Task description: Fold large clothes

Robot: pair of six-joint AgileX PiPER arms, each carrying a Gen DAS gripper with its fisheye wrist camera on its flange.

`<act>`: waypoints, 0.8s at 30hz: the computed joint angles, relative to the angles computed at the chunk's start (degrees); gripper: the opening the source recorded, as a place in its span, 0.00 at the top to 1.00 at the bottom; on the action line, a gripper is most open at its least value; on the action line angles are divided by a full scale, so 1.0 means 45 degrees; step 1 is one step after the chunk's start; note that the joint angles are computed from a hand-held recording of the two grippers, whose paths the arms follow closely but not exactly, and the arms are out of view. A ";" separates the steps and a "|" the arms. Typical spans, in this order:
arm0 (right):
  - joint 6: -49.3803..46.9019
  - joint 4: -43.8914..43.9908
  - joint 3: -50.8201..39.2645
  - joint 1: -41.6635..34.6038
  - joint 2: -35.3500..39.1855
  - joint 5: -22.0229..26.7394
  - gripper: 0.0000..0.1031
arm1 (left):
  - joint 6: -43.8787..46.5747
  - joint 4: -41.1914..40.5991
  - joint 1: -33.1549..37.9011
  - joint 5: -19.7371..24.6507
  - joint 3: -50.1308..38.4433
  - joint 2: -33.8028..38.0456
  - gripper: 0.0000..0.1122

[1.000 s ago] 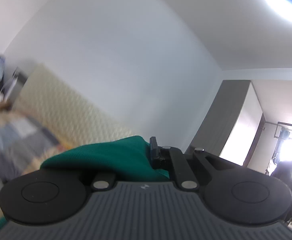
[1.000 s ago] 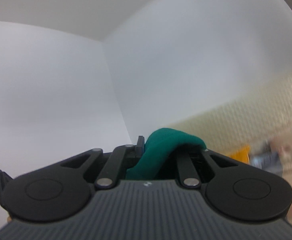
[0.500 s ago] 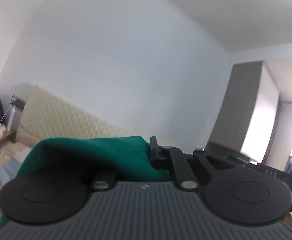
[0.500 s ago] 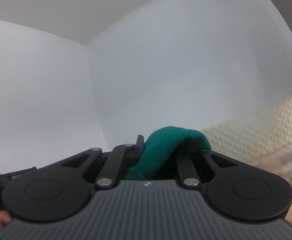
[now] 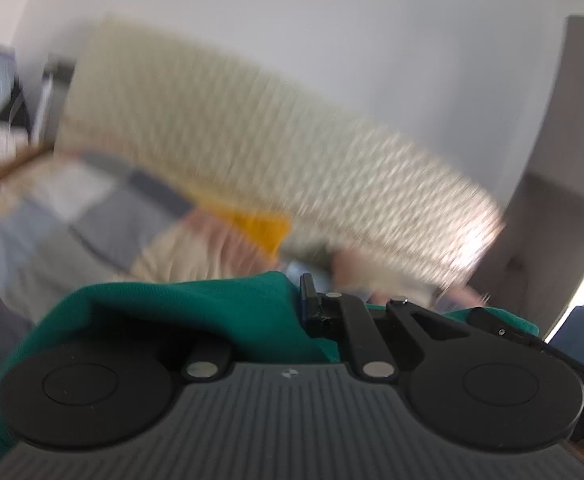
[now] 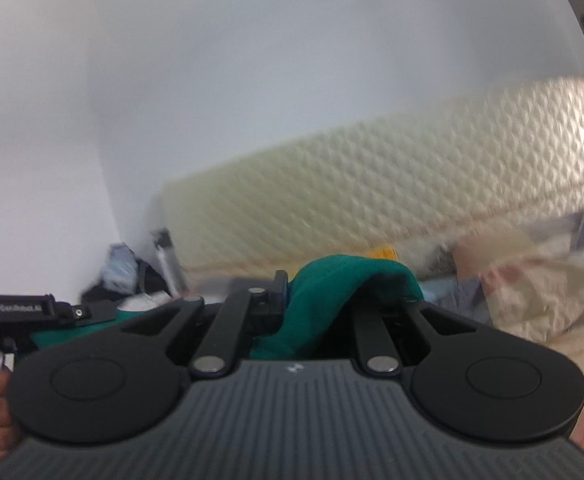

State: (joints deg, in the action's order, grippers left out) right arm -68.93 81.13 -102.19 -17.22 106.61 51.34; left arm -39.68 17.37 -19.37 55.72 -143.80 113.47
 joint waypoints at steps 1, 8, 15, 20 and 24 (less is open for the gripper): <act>-0.0543 0.0012 0.0246 0.0403 0.0455 -0.0637 0.86 | 0.0193 -0.0366 0.0447 -0.0967 0.0950 0.0335 0.91; -0.5793 0.2699 0.2392 0.1616 0.2535 -0.2767 0.85 | 0.1773 -0.2053 0.2059 -0.3851 0.1406 0.4532 0.91; -0.5485 0.2375 0.1651 0.2119 0.3376 -0.3502 0.83 | 0.2097 -0.2448 0.2275 -0.3932 0.2248 0.4483 0.90; -0.5065 0.2266 0.1922 0.2065 0.3136 -0.3432 0.77 | 0.2330 -0.2633 0.2043 -0.2348 0.2294 0.3236 0.49; -0.4719 0.2178 0.3165 0.1602 0.1952 -0.2916 0.58 | 0.2449 -0.2284 0.1640 -0.2170 0.3616 0.1702 0.44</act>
State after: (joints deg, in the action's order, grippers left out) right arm -90.17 90.94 -87.95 -10.01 115.39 38.22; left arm -28.66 7.09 -11.99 45.95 -127.52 121.13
